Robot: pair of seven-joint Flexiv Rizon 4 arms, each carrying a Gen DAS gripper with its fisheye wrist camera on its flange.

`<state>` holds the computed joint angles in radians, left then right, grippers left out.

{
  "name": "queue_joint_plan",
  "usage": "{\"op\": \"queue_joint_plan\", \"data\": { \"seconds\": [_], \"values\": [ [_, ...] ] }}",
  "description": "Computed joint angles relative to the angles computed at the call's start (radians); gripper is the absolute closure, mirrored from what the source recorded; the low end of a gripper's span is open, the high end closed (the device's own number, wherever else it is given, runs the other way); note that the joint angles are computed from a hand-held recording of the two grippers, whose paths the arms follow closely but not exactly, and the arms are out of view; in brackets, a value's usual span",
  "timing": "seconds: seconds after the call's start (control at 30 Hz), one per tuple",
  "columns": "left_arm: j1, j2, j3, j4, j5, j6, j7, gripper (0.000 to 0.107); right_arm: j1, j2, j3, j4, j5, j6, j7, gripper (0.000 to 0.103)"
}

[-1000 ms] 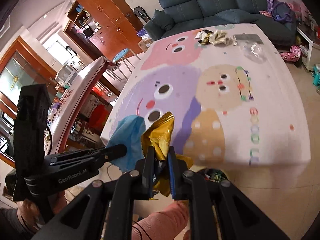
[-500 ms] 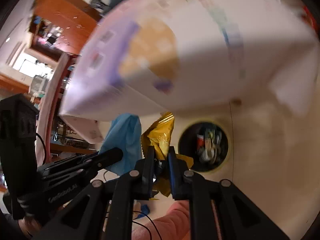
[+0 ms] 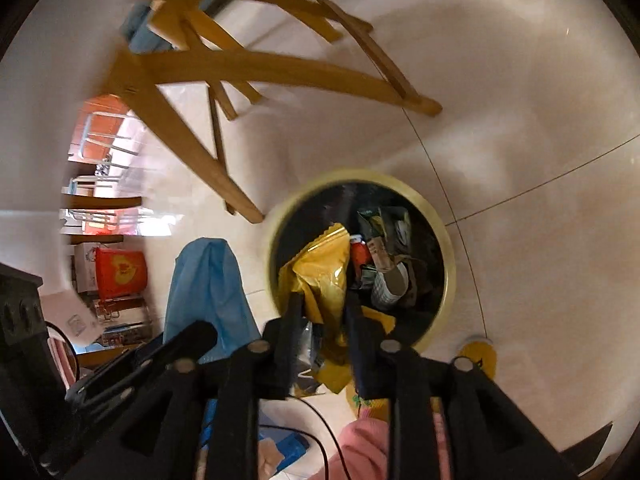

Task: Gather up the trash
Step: 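Open both tools to drop the mask and snack bag into the bin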

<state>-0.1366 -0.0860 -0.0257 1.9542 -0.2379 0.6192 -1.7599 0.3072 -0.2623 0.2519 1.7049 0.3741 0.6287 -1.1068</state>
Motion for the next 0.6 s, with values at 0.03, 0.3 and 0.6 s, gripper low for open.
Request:
{"op": "queue_joint_plan", "data": {
  "seconds": [0.03,0.3,0.6],
  "values": [
    [0.002,-0.010,0.001,0.003,0.000,0.002,0.001,0.066,0.004,-0.013,-0.001,0.001,-0.007,0.004,0.000,0.061],
    [0.004,-0.026,0.005,0.020,0.029,0.024,-0.022,0.040,0.011,-0.027,0.009,0.028,-0.025,0.021,-0.007,0.057],
    [-0.002,-0.003,0.007,-0.001,0.090,0.000,-0.061,0.039,0.014,0.006,0.007,0.054,-0.027,0.036,-0.010,0.041]
  ]
}}
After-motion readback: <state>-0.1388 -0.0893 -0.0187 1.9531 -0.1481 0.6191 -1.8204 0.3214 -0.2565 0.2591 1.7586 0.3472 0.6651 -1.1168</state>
